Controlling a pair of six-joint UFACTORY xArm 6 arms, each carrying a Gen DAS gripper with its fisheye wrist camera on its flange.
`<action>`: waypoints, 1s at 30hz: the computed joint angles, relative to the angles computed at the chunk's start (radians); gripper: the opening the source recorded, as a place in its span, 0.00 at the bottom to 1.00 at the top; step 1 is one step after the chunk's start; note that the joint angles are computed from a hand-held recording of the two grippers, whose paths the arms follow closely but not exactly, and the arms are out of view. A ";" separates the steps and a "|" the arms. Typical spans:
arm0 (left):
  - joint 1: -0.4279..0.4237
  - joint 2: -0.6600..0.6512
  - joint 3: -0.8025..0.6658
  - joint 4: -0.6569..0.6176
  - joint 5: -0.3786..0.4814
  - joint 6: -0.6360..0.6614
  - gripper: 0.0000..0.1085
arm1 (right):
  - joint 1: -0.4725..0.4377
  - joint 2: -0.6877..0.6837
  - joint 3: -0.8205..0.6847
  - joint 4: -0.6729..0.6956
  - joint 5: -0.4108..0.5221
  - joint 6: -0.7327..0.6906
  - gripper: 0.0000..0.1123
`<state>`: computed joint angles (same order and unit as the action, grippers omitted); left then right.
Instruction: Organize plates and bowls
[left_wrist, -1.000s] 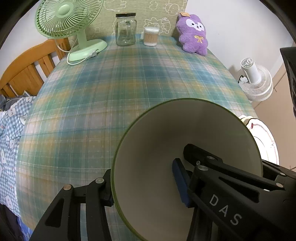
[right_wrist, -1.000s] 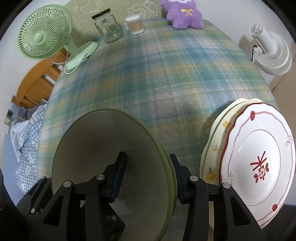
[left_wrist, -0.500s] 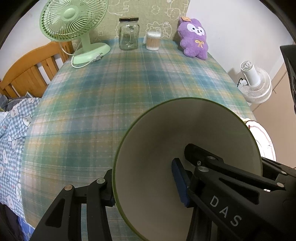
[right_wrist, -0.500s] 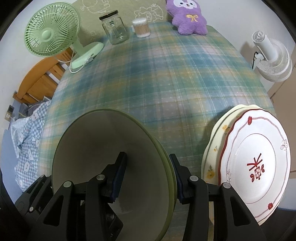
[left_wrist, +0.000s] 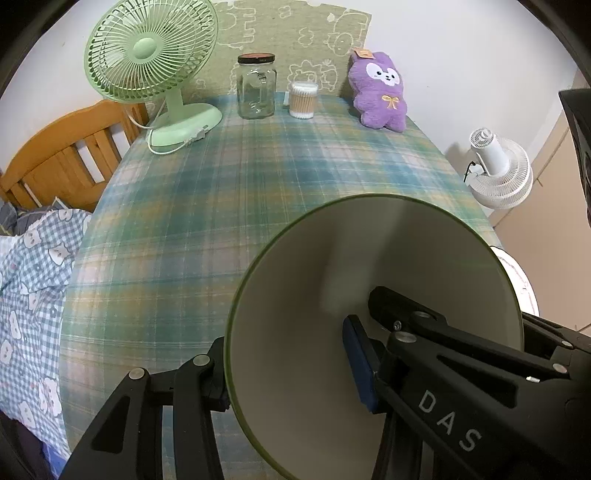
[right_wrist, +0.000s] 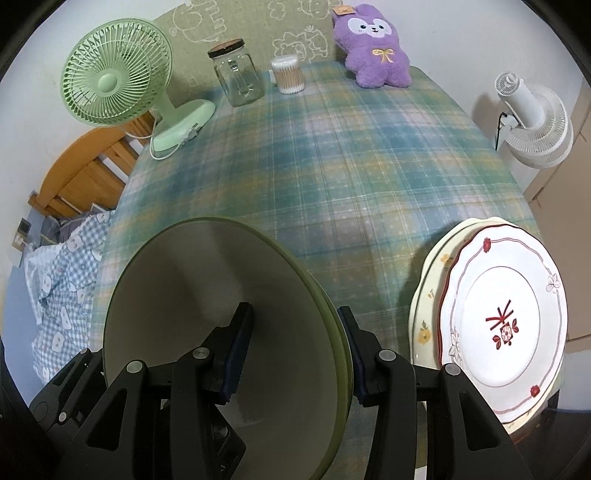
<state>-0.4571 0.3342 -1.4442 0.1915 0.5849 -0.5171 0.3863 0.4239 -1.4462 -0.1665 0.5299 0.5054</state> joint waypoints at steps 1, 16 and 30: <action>0.000 0.000 -0.001 -0.001 0.000 0.001 0.46 | 0.001 -0.004 0.003 -0.007 -0.001 0.006 0.44; -0.050 0.037 -0.077 0.069 0.050 -0.088 0.46 | -0.047 -0.069 0.082 0.063 -0.043 -0.099 0.44; -0.142 0.165 -0.301 0.117 0.173 -0.215 0.46 | -0.141 -0.138 0.125 0.176 -0.017 -0.315 0.44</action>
<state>-0.5996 0.4989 -1.7457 0.3084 0.7579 -0.7321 0.2453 0.2854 -1.3217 0.0090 0.5129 0.1908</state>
